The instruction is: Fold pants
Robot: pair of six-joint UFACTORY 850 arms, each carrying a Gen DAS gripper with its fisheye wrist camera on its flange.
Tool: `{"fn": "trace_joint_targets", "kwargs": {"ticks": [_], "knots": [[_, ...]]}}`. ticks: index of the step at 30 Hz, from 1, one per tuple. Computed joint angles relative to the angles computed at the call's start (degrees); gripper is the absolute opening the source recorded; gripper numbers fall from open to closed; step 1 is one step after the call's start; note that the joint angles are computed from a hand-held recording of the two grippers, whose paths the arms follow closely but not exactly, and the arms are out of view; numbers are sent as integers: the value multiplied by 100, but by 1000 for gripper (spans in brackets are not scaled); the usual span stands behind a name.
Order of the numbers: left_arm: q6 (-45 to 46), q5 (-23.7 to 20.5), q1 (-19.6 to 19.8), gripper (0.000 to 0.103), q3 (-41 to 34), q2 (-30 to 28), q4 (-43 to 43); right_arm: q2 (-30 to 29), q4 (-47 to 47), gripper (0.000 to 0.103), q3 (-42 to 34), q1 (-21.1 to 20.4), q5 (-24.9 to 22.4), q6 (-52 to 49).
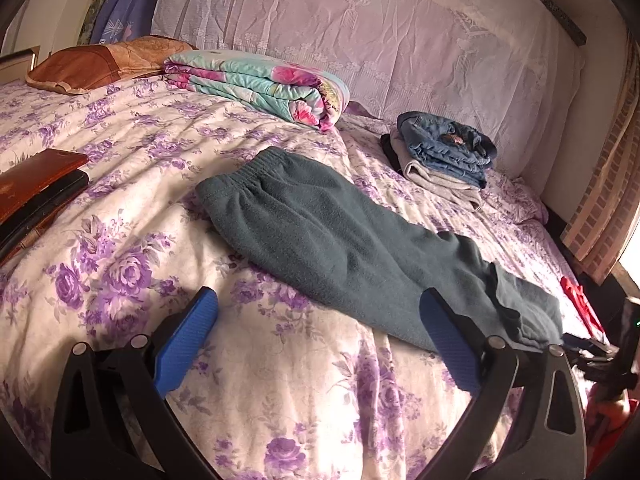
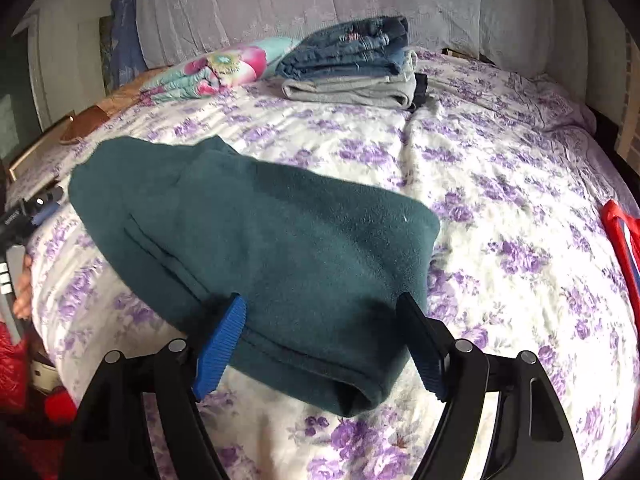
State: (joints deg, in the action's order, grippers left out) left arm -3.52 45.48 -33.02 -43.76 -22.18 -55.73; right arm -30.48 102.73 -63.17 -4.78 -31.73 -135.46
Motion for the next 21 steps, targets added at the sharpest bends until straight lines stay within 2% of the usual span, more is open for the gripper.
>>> {"fn": "trace_joint_targets", "kwargs": {"ticks": [3, 5, 6, 8, 9, 10, 11, 13, 15, 16, 18, 21], "knots": [[394, -75, -41, 98, -119, -51, -364, 206, 671, 78, 169, -229, -594, -454], [622, -118, -60, 98, -192, -83, -586, 175, 802, 79, 85, -306, -708, -503], [704, -135, -66, 98, -218, -95, -673, 109, 991, 79, 3, -274, -533, -650], [784, -175, -60, 98, -243, -104, -748, -167, 1446, 85, -271, -22, 480, -1332], [804, -197, -57, 98, -258, -106, -767, -386, 1362, 85, -424, 59, 838, -1531], [799, -236, -44, 98, -254, -96, -763, -388, 1291, 85, -453, 91, 956, -1491], [806, -288, -29, 98, -260, -87, -766, -295, 1107, 86, -442, 18, 834, -1210], [886, -475, 25, 98, -298, -61, -839, -235, 686, 86, -443, -168, 198, -823], [947, -754, 113, 98, -339, 0, -904, -141, 1054, 92, -393, -253, -207, -995], [948, -890, 167, 98, -360, 26, -898, -120, 1063, 100, -414, -268, -312, -891], [778, -1231, 335, 98, -378, 103, -712, -190, 545, 100, -643, -258, -413, -297], [-214, -1700, 690, 98, -348, 204, 177, -344, 329, 100, -886, -139, -465, -97]]}}
